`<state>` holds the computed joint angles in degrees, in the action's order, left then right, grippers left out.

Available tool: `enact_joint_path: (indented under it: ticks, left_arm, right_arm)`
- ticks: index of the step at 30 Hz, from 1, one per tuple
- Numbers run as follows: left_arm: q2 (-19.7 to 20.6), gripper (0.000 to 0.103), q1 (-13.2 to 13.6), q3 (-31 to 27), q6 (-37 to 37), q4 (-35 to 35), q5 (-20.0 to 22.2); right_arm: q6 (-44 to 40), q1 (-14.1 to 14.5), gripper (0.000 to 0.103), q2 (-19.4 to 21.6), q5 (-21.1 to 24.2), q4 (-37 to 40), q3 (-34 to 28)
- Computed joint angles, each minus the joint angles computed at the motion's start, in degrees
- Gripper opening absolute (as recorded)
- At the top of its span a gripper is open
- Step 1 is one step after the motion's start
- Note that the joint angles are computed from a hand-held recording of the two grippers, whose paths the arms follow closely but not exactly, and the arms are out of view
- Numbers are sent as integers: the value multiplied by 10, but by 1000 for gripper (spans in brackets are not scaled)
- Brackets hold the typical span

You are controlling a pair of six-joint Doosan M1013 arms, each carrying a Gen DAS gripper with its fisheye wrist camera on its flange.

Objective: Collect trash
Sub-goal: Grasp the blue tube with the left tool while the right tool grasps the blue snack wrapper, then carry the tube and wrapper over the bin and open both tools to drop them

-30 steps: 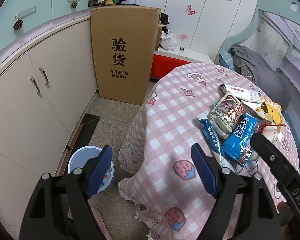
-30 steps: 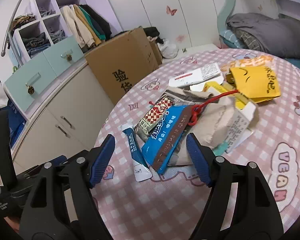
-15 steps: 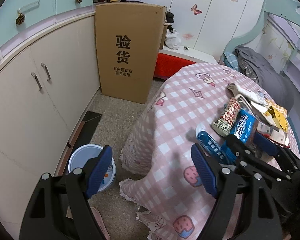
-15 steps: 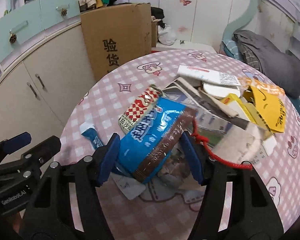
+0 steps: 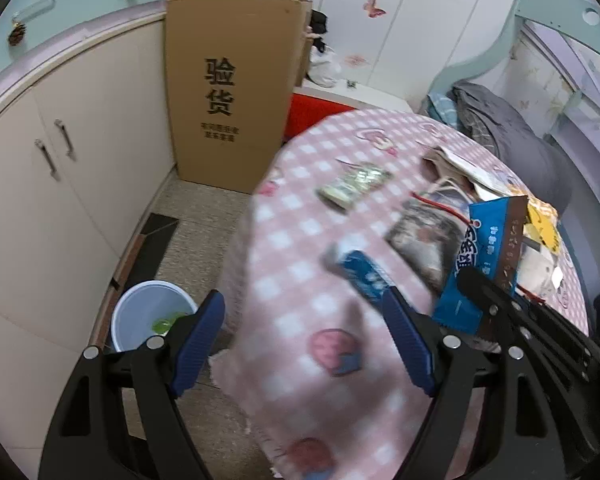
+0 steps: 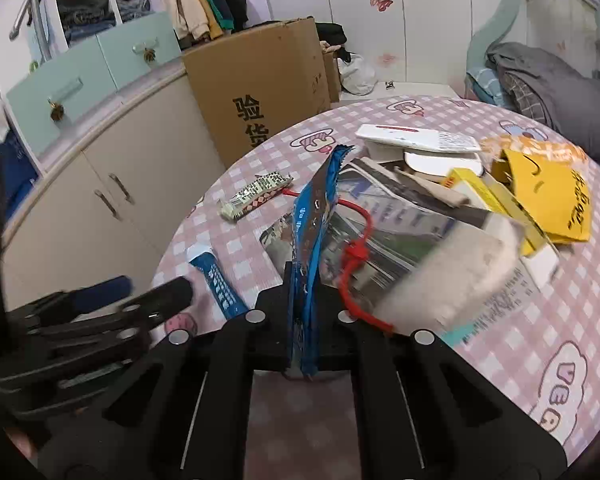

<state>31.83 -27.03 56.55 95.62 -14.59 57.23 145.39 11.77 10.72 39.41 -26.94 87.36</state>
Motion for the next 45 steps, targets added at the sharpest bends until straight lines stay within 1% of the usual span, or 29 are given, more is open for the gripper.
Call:
enact_joint_path:
  ticks: [3,5,7,8,9,10,11,12,13,14,21,23,28,33,36,40,41,43,45]
  left_arm:
    - [3,79,-9,-4,13,-9,5]
    - [8,79,-15,-11,11,-8,13]
    - [12,73,-20,-17,14,-12,18]
    - [13,67,-23,-20,11,-5,18]
    - [14,54,-26,-21,8,8,16]
    - [14,45,-31,-22,2,30,14]
    - [15,26,-34,-23,2,42,15]
    - [15,15,-32,-25,6,33,19]
    - [14,14,-30,-22,12,21,18]
    - [12,10,-28,-18,16,15,15]
    - [-24,7,1,30,36,-38,-51]
    - [-32,7,12,39,38,-52,-62]
    - [-42,7,37,52,23,-58,-78]
    - [-41,7,67,52,-18,-33,-84]
    - [-34,7,82,42,-49,-11,-79]
    - [-24,7,103,33,-98,36,-74]
    - [-21,7,106,31,-111,50,-73]
    - [-15,7,111,25,-142,90,-71]
    - [-5,7,118,13,-157,104,-61]
  right_arm:
    - [22,-1,6,-16,-20,-12,16]
    - [19,-6,6,-24,-34,-1,24]
    - [18,-8,6,-28,-46,6,30]
    - [16,-8,6,-29,-47,8,30]
    - [18,-8,6,-29,-48,6,30]
    - [18,-7,6,-30,-51,5,32]
    - [12,-7,6,-30,-52,11,31]
    - [14,-6,6,-31,-54,10,32]
    - [14,-4,6,-32,-55,8,32]
    - [11,-3,6,-31,-55,8,30]
    - [-23,9,6,-19,-66,28,10]
    - [-33,14,6,-13,-71,34,2]
    - [-97,29,6,15,-76,80,-38]
    - [-189,40,6,53,-72,158,-86]
    - [-248,46,6,81,-68,213,-120]
    - [-317,53,6,122,-54,281,-168]
    - [-338,55,6,137,-46,300,-186]
    - [-348,58,8,156,-46,308,-206]
    - [-345,62,10,179,-42,301,-227]
